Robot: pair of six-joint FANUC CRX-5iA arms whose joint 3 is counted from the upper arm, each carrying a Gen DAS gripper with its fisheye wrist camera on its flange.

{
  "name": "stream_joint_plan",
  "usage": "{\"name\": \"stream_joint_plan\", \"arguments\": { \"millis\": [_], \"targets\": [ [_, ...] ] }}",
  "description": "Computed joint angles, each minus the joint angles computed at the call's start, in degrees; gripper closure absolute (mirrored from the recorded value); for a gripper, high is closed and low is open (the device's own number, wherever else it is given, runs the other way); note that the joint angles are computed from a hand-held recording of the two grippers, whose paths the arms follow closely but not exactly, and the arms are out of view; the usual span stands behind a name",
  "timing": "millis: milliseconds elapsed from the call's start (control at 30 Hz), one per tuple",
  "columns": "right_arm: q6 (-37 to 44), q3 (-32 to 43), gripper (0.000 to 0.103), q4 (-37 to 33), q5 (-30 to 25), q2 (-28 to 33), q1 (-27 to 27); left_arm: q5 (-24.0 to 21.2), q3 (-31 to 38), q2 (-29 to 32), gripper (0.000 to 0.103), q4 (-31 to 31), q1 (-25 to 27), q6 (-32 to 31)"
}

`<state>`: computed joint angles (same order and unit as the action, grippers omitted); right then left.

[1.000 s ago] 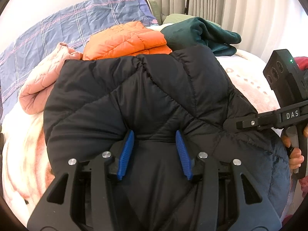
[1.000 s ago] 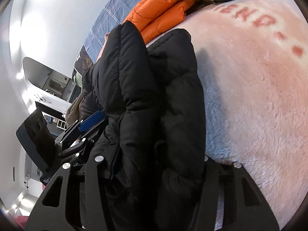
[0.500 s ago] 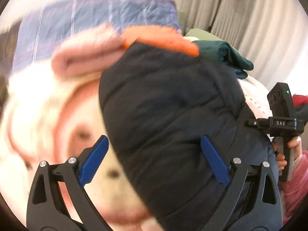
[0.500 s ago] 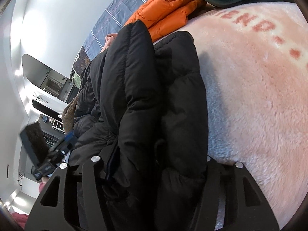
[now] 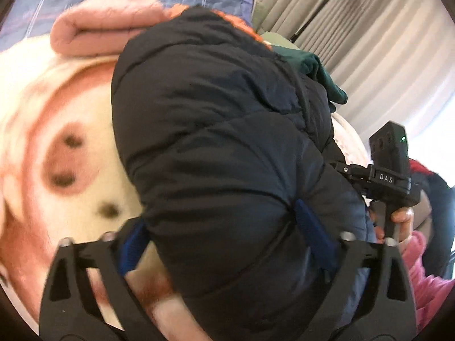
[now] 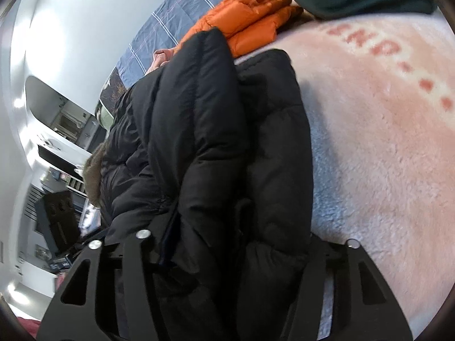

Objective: Fold large clothes
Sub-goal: 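Lift the black jacket bundle with both grippers and roll it upright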

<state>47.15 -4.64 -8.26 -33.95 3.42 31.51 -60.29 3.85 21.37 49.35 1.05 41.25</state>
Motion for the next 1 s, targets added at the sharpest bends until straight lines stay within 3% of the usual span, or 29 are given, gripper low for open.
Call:
{"name": "stream_joint_plan", "arguments": {
  "millis": [67,167,333,533,700,867,933,1000],
  "targets": [
    [-5.48,-1.29,0.059,9.45,-0.92,-0.72,2.98,2.17,-1.89,-2.02,0.041,0.72,-0.27,-3.2],
    [-6.24,-1.35,0.064,11.78,-0.79,-1.93,4.47,3.9,-4.02,-4.71,0.054,2.13,-0.23,-7.19],
    [1.92,0.48,0.067,5.44,3.3,-4.44,4.75,5.73,-6.09,-8.61,0.057,6.83,1.29,-12.4],
    [8.22,10.23,0.067,9.88,1.53,0.79,8.05,9.28,-5.9,-11.79,0.059,11.79,4.37,-17.44],
    [20.32,22.85,0.067,-1.73,-4.02,8.92,6.33,9.49,-4.68,-11.55,0.059,11.5,8.49,-17.43],
    [23.28,34.49,0.067,-13.81,-14.85,20.31,2.35,6.28,-1.7,-5.73,0.057,2.49,12.37,-6.31],
    [21.29,34.93,0.059,-14.47,-15.85,22.45,1.86,6.56,-2.27,-4.13,0.049,1.07,13.4,-4.47],
    [19.38,34.14,0.032,-15.99,-15.75,22.65,1.14,5.38,-3.62,-3.8,0.044,3.29,14.41,-5.61]
  ]
}}
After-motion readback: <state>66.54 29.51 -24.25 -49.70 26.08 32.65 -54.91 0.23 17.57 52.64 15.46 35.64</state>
